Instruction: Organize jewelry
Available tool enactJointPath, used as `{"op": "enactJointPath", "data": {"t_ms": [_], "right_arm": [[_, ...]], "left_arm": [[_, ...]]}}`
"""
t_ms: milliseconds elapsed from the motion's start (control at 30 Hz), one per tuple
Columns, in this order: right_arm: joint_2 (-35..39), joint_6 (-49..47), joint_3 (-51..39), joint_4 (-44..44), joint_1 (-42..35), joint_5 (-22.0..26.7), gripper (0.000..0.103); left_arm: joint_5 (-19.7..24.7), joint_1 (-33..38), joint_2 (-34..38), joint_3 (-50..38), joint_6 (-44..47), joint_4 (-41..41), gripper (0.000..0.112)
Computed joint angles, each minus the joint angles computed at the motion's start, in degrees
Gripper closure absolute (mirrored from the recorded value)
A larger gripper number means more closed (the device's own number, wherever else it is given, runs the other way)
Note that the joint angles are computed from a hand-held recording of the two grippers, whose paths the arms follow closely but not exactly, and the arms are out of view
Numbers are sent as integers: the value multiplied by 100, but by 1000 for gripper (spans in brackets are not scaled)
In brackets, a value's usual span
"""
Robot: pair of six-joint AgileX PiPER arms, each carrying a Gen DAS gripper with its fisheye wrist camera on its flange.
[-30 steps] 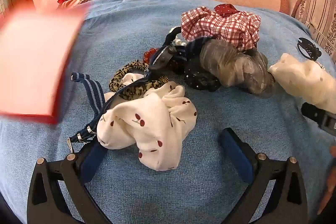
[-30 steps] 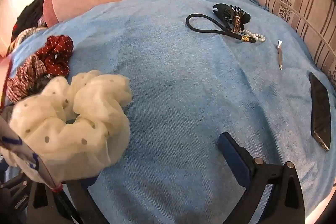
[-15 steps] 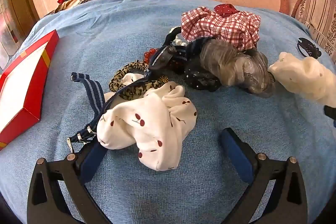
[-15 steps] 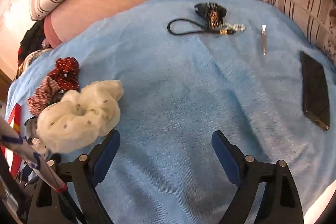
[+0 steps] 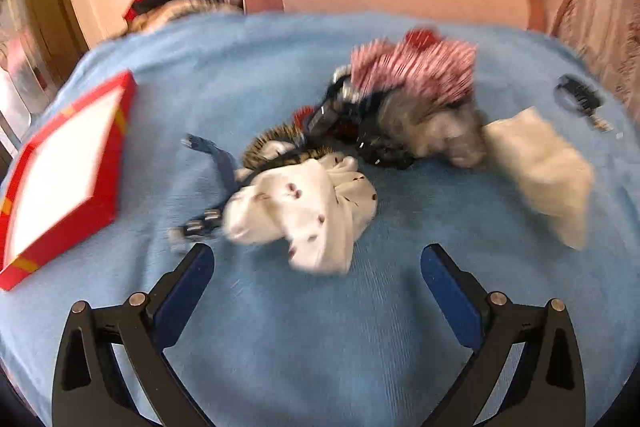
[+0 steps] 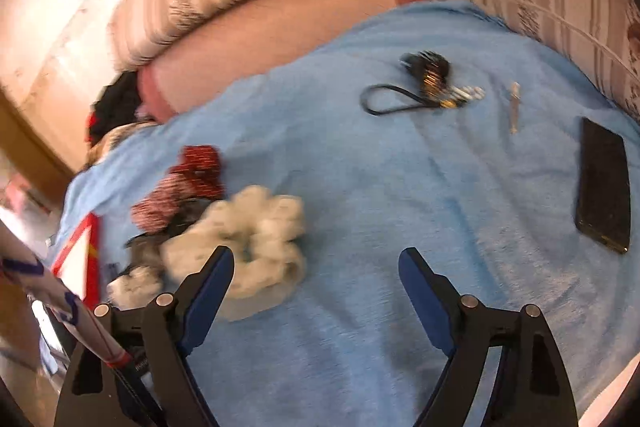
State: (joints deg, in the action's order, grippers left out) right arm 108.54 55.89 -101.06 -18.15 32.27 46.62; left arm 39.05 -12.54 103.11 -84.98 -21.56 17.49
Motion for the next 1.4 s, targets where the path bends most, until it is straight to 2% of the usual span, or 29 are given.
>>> {"op": "enactJointPath", "data": {"t_ms": [67,100,167,200,267,367,433,500,867,1167,1400], "right_arm": [[-177,219,159,-415,284,-46,18],[-250,504,201,-778,516,-19,18],[-370,1017,83,-1482,1074,370,18],[-510,1173,175,-1756,1211,417,18],[-583,1625,24,-2597,1887,917,18],[-739,1697,42,-2695,2199,947,18],[-689,1691,-171,-2837,2447,1228,18],[-715,1644,-235,-2865,2540,1309,18],[-1038,1789,-52,-3087,2988,1588,18],[-1105,1842,-90,-3145,3283,1745,18],[-1010,1742,-225,-3024,3273,1701,18]], "left_arm": [[-302,-91,-690,584,-439,471,9],[-282,-121,-987,723,-454,545,9],[-273,-152,-1641,986,-517,638,9],[-255,-135,-1944,1068,-422,522,9],[-91,-180,-2468,1189,-462,591,9],[47,-233,-2918,1235,-544,715,9],[52,-111,-3051,1191,-357,432,9],[53,-93,-3357,1351,-388,441,9],[195,32,-3871,1497,-53,-70,9],[371,-4,-4329,1618,-57,-27,9],[451,73,-4285,1551,-38,-81,9]]}}
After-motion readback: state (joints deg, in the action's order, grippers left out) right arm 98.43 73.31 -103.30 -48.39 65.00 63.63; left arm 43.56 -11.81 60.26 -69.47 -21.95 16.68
